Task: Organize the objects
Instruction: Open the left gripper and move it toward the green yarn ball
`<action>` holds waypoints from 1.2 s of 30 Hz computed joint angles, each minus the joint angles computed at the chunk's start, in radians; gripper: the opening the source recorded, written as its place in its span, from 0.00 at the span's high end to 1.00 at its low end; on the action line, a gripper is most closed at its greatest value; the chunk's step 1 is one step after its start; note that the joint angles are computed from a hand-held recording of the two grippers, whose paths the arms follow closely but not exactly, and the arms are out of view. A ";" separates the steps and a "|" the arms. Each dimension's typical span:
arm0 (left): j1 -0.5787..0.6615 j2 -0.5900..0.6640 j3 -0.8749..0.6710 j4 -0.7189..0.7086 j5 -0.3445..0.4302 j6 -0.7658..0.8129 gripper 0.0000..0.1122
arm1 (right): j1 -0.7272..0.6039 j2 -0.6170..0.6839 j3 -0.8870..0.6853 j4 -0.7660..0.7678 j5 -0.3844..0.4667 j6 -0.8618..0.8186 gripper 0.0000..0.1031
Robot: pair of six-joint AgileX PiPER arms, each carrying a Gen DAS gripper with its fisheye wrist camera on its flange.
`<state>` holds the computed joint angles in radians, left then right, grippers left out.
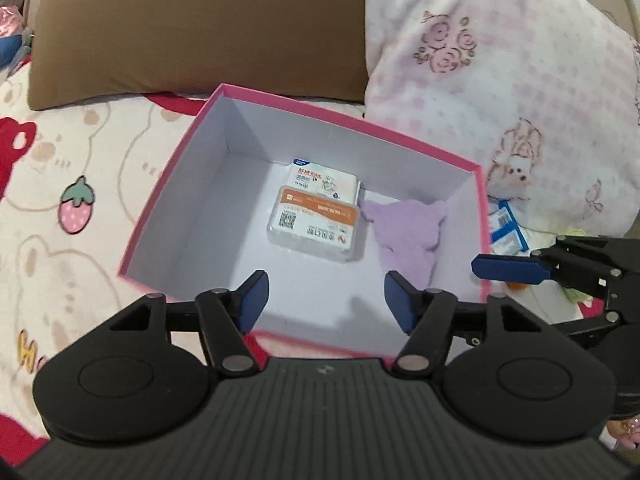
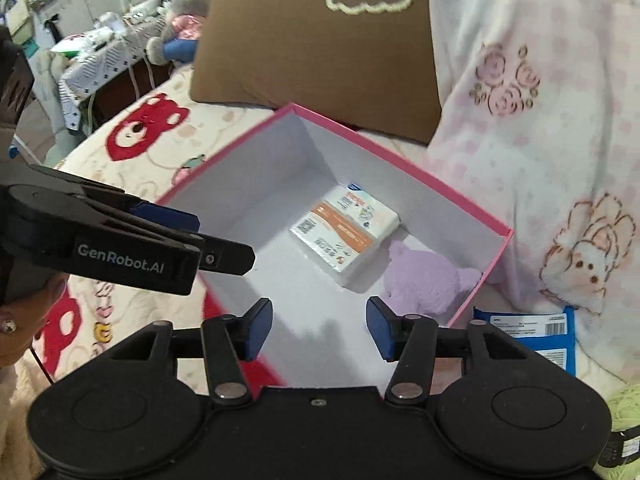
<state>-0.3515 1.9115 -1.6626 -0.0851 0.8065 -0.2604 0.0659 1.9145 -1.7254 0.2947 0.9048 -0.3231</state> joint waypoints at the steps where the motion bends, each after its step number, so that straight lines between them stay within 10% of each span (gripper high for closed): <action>1: -0.011 -0.015 -0.003 0.024 0.023 -0.023 0.41 | -0.003 -0.018 0.010 0.014 0.010 -0.022 0.45; 20: -0.201 -0.229 -0.062 0.143 0.341 -0.160 0.35 | -0.067 -0.426 0.295 0.096 0.034 -0.231 0.15; 36: -0.374 -0.335 0.058 0.128 0.306 -0.238 0.22 | -0.360 -0.673 0.473 0.203 0.218 -0.455 0.15</action>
<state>-0.7257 1.5765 -1.6050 0.0432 1.1129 -0.4986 -0.2943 1.2418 -1.2528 0.4977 1.1226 -0.7785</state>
